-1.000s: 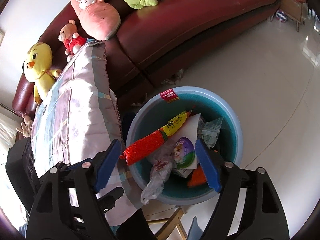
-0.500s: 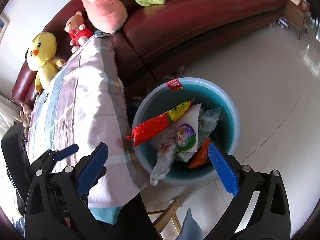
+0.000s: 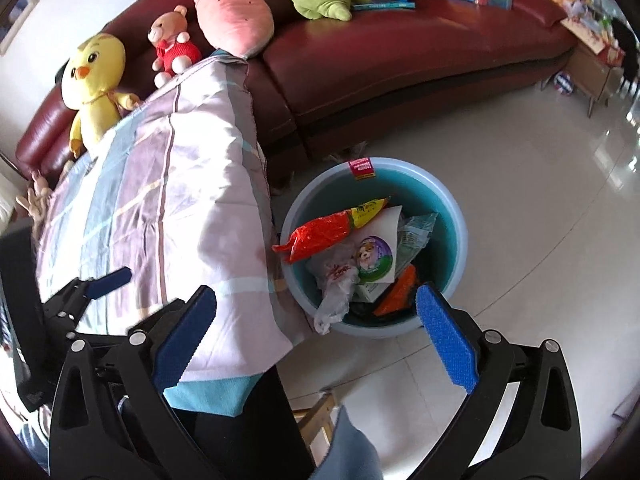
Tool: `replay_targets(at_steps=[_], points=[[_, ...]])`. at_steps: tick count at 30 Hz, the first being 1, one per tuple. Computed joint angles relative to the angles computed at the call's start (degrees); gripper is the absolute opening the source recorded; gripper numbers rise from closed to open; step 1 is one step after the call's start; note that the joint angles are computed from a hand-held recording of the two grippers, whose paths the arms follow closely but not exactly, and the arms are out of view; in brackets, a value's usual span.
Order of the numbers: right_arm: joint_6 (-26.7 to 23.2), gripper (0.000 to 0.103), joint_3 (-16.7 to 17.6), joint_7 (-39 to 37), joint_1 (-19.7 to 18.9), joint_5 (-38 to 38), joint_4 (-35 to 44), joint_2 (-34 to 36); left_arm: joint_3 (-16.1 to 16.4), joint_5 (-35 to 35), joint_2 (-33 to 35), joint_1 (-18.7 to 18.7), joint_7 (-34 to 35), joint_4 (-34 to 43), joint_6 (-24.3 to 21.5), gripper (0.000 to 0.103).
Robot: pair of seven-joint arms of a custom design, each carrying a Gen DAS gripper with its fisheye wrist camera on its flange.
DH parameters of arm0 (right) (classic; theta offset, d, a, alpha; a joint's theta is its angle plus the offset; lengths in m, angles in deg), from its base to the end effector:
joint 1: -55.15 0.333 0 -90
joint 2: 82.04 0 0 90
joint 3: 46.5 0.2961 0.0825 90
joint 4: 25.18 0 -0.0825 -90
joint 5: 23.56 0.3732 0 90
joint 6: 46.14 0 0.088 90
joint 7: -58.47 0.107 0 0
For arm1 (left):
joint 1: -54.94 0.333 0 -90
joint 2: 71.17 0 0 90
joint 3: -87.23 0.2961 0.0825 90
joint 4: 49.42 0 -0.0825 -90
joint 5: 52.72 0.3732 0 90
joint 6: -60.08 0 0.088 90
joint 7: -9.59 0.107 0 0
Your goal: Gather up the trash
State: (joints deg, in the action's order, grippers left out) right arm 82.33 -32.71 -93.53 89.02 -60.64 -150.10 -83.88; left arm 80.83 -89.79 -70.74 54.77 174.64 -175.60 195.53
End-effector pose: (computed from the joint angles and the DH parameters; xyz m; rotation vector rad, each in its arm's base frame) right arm 0.3706 0.3815 0.4033 -0.9669 2.5242 -0.5044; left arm 0.5340 -0.0690 0.3820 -0.8563 2.8648 -0.7710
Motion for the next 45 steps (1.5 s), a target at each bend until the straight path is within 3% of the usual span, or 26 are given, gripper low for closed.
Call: replay_targets(at_steps=[18,45], points=[[-6.53,0.096,-0.08,-4.69,3.15,0.49,9.06,5.0,1.71,-4.3,-1.11,2.54,1.7,1.25,-1.34,0.099],[-5.26,0.096,-0.98,-5.07,3.0,2.51,8.65,5.7,1.42,-6.03,-0.17,2.87,1.48,1.61,1.13,0.099]])
